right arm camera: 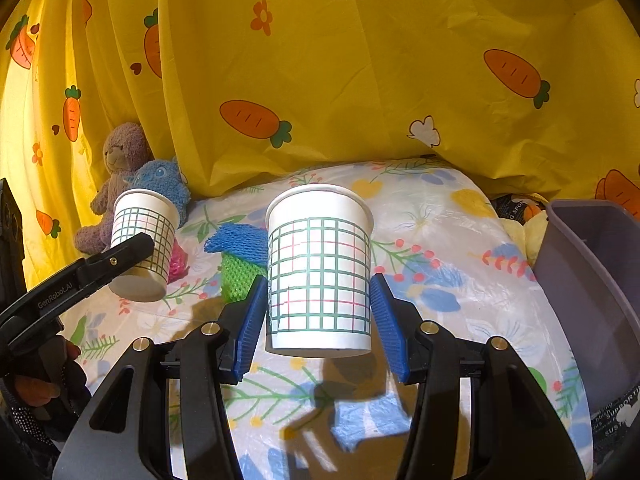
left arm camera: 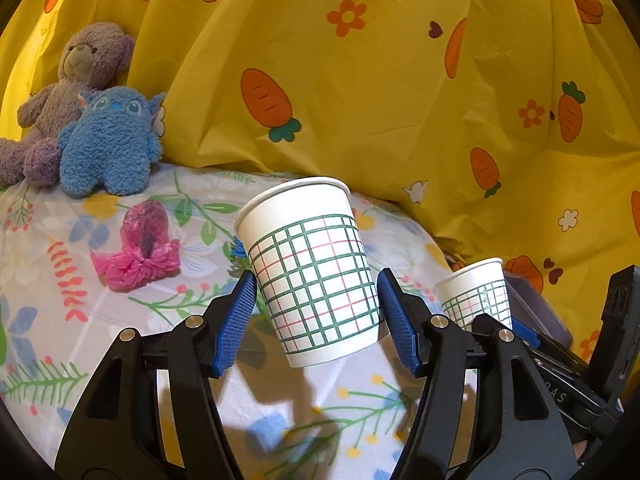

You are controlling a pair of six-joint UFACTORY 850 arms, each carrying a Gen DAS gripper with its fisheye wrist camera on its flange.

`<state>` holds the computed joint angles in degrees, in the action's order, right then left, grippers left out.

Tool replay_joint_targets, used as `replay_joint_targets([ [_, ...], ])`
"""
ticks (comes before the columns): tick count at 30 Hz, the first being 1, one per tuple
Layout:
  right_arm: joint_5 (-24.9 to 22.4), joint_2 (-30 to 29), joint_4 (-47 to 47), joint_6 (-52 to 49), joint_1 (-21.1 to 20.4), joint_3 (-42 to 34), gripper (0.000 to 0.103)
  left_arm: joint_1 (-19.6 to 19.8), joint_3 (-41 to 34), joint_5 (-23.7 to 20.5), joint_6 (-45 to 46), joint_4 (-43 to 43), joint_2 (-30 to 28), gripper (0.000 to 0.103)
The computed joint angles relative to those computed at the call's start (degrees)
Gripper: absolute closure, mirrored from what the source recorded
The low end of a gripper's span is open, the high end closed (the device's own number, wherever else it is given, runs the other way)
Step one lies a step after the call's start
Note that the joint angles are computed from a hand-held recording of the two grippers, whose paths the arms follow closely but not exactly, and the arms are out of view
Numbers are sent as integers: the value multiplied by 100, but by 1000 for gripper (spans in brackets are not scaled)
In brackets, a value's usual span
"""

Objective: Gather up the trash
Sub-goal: 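Carry both green-grid cups to the grey bin and open both tools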

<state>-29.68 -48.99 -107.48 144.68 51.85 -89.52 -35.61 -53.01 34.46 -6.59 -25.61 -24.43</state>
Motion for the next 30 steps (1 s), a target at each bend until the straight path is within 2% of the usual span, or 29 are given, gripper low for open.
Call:
replay_joint_targets([
  [7, -436, 495, -180, 595, 66, 825, 51, -376, -151, -74, 66, 167, -84, 42],
  [17, -1151, 1097, 44, 853, 89, 1767, 51, -826, -703, -345, 190, 468, -350, 42],
  [23, -1746, 1525, 402, 924, -26, 2349, 51, -1024, -1368, -614, -303, 1322, -668, 42],
  [27, -2159, 1704, 833, 793, -158, 2614, 51, -1139, -2039, -914, -781, 1981, -1042, 42],
  [30, -2282, 1850, 956, 919, -296, 2863, 51, -1210, -2622, -1192, -1189, 2547, -1386, 42],
])
